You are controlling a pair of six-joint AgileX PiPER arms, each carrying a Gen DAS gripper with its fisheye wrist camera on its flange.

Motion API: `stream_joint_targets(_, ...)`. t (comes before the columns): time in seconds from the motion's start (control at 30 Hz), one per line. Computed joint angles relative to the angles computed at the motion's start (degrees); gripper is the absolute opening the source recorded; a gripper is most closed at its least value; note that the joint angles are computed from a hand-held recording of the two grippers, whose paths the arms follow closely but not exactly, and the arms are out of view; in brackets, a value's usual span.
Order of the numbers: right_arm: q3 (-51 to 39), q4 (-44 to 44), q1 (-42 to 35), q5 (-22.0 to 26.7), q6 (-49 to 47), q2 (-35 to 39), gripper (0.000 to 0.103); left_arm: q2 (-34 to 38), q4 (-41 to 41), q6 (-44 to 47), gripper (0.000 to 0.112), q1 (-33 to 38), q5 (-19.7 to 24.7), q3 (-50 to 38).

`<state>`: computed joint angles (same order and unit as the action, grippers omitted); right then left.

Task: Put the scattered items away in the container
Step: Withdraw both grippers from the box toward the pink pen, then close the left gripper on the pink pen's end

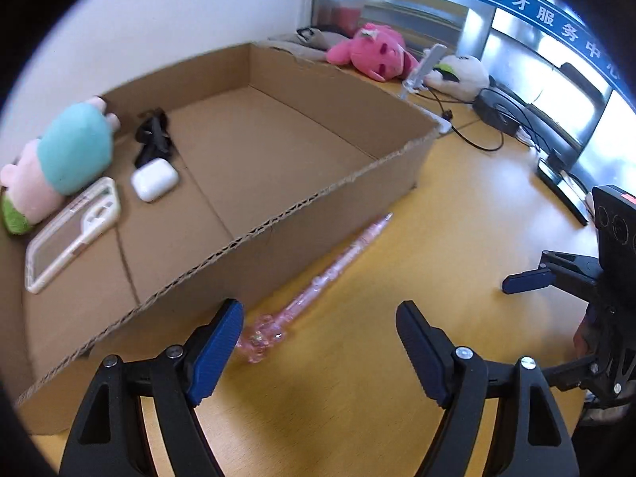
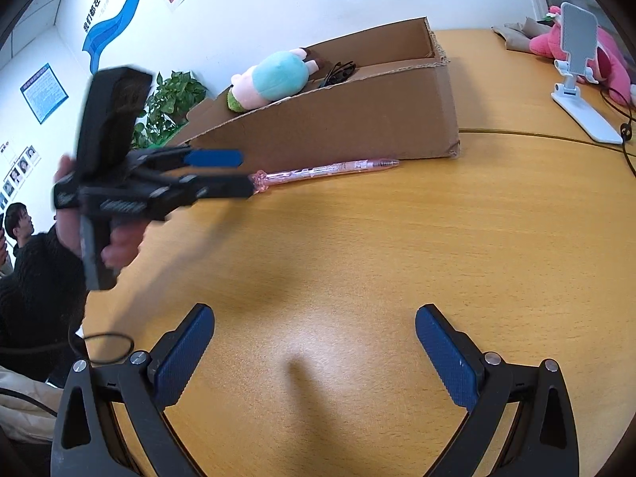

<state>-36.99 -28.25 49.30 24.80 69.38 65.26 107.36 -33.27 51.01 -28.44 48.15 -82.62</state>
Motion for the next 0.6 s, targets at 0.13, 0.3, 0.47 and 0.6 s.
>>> stream_joint_targets(0.13,0.3,-2.8,1.8,1.0,3.9,-0.2,0.103,3.6,6.6,-2.3,0.079,-2.4,-0.1,-1.6)
stream_joint_targets(0.3,0.3,-3.3,2.5,1.7,5.1,-0.4,0.103,2.5,2.3,4.9,0.080,-0.6,3.1,0.7)
stream_joint_targets(0.47,-2.2,1.0,-0.1,0.5,0.4,2.5,0.103,-1.6,1.3,10.5,0.080,0.2,3.6,7.2)
stream_joint_targets(0.6,-4.6,10.8,-5.8,-1.0,-6.9,4.7,0.103,-1.6,1.0,7.5,0.079,0.1,2.1,7.3)
